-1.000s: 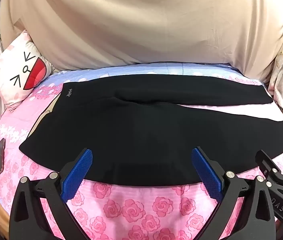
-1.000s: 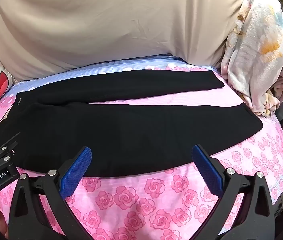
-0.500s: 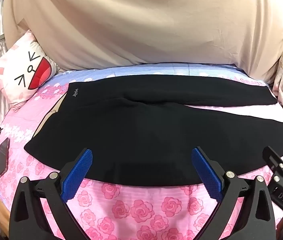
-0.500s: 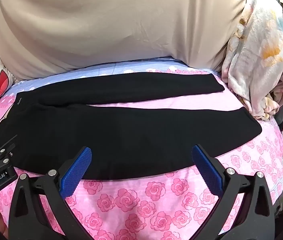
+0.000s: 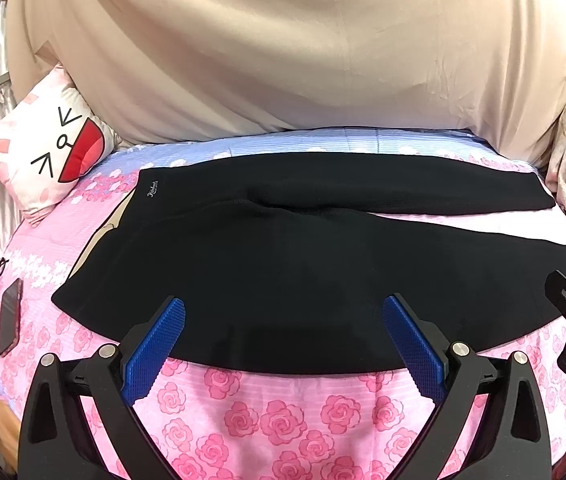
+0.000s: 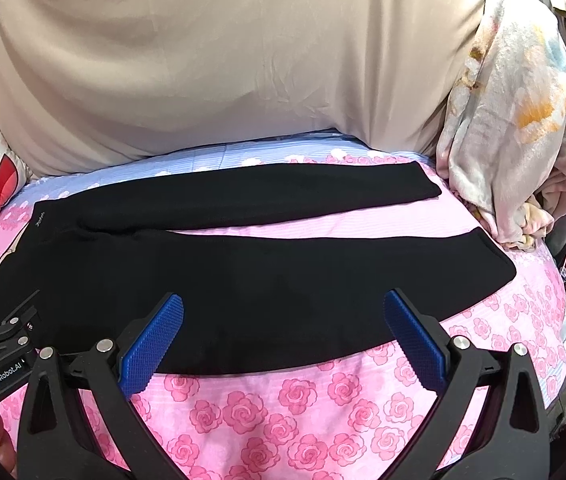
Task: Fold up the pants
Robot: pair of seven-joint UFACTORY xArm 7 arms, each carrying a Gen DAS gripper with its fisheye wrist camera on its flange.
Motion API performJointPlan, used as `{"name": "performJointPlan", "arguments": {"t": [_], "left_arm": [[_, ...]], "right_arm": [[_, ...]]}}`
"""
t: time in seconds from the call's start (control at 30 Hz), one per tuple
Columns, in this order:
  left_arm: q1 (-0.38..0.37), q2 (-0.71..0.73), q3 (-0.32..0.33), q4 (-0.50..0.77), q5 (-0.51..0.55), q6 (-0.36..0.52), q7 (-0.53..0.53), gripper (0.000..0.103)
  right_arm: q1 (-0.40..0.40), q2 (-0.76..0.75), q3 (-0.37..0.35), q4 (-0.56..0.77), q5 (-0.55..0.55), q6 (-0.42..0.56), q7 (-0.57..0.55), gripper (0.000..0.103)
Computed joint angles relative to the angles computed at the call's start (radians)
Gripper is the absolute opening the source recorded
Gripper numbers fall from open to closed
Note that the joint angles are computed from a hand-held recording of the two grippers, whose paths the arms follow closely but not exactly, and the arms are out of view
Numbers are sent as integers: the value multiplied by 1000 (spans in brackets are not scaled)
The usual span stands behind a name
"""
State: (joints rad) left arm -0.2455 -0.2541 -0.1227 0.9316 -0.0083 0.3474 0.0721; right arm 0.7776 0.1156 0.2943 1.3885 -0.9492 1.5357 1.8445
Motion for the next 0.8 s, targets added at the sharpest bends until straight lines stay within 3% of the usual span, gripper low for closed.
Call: {"name": "performJointPlan", "arguments": {"t": [0.8], "left_arm": [[3, 13, -21, 27, 55, 11, -56, 98]], "right_arm": [[-17, -21, 7, -39, 6, -37, 22, 98]]}}
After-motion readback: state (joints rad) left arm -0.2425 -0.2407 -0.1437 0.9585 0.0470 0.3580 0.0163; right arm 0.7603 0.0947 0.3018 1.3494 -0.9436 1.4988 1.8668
